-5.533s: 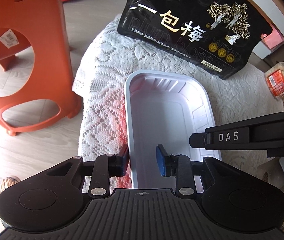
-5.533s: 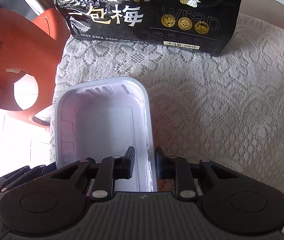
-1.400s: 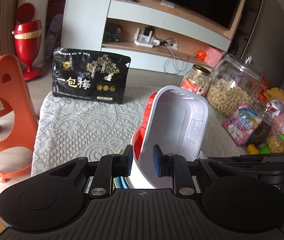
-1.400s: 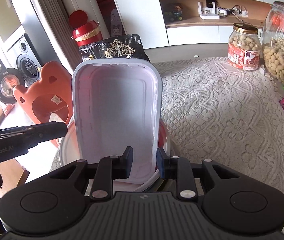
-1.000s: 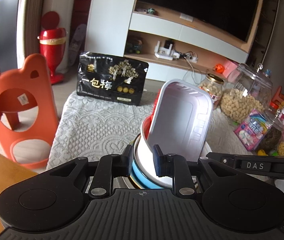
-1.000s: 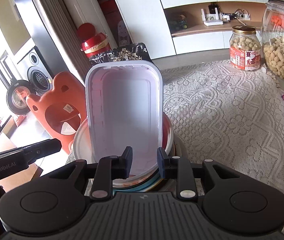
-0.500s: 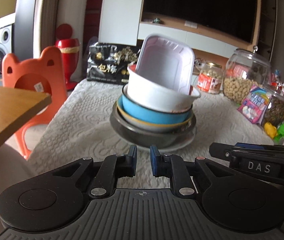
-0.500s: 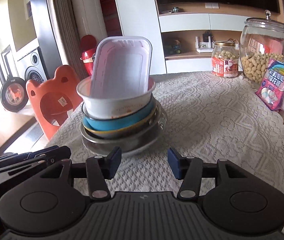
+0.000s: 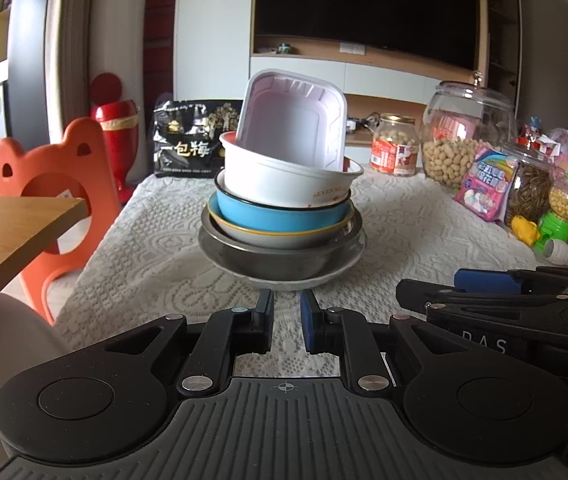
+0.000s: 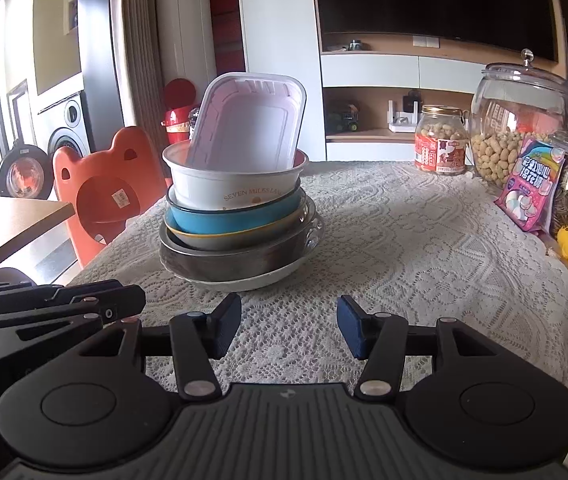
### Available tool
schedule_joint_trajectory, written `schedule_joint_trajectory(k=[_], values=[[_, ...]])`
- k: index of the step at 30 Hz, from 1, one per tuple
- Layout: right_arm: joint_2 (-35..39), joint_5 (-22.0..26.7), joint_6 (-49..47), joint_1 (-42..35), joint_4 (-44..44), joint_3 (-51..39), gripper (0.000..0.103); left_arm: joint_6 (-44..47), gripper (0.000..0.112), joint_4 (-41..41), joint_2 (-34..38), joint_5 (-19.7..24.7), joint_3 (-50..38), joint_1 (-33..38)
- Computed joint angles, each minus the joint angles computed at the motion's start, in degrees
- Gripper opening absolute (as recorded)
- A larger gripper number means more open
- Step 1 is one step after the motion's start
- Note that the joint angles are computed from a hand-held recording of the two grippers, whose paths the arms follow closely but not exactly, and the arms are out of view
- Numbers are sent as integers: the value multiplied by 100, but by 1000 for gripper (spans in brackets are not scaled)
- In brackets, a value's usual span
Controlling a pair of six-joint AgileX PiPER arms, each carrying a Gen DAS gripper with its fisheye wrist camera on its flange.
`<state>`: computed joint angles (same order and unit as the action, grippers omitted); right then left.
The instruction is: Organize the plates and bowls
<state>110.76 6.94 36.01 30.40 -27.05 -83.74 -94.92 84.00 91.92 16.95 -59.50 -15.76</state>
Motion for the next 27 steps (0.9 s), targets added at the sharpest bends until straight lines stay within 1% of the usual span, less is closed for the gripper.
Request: schedule_joint_trajectory(k=[2,4,10,13,16,19,24,27], values=[[-46,-125,540,4,-552,116,54,-34,17,36,-39,1,56,-14],[-61,-183,643,-2,-663,160,56,13,17,-15,-44,24,74,-38],[-20,-121,-306,-13,284,108,56,423,17,-457,-16,35,43,-20],[-18,-128,-296,-14,270,114,56,665,17,-730,15,26,-17,10],[-13,-126,-291,-11,275,110,56,664,17,-740,15,26,-14,13],[8,-102,-611,-19,615,91,56,667,17,-743,20,25,-15,12],[18,-96,-678,-26,702,87,57,721,17,-794,30,11,-16,19],[34,-80,-872,-37,889,57,57,718,17,-795,32,19,-20,14]])
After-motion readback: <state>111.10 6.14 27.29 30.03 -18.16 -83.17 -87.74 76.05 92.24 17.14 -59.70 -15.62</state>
